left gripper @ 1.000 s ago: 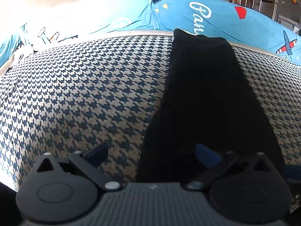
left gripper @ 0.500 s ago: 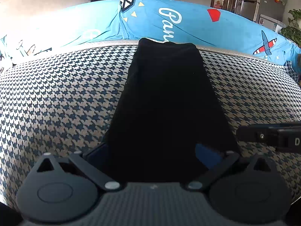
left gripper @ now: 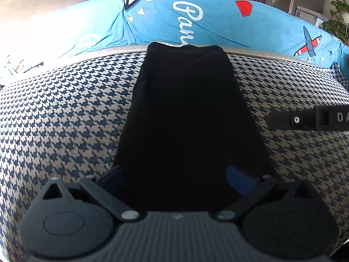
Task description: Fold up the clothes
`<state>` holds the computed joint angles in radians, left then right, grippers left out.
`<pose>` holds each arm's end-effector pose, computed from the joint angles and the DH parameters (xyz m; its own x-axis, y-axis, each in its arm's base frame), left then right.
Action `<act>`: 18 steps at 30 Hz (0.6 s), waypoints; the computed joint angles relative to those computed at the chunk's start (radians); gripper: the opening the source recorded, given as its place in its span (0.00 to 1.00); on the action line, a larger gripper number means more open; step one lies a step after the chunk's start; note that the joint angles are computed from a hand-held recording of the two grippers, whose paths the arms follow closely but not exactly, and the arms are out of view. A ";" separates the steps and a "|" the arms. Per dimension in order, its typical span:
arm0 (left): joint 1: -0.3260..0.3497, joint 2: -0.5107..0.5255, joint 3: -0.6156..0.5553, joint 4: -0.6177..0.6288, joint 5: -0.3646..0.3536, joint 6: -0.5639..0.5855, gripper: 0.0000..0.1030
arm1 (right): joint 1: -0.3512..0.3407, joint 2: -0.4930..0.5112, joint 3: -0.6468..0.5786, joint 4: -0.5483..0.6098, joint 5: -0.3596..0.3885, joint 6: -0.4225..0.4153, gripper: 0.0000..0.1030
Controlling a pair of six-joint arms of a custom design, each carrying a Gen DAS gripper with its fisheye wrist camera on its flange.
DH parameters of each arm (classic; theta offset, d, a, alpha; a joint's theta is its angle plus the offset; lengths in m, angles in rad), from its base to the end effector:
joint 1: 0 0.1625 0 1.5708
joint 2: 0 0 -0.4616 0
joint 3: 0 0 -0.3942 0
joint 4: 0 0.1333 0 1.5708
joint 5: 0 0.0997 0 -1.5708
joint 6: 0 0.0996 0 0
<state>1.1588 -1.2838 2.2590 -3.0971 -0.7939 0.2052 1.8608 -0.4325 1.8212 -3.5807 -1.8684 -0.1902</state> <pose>-0.0037 -0.5156 0.2706 -0.7141 0.1093 -0.6914 0.4971 0.7746 -0.3909 0.2790 -0.5710 -0.0511 -0.9036 -0.2552 0.3442 -0.4108 0.7444 -0.5264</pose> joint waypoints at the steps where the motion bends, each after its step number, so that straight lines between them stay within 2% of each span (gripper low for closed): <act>1: 0.003 0.008 -0.009 0.000 -0.001 0.008 1.00 | -0.006 0.003 -0.008 -0.001 0.008 0.010 0.54; 9: 0.039 0.063 -0.084 -0.017 -0.029 0.026 1.00 | -0.052 0.036 -0.094 -0.007 0.082 0.054 0.54; 18: 0.072 0.098 -0.125 0.000 -0.031 -0.008 1.00 | -0.080 0.082 -0.210 0.036 0.101 0.074 0.54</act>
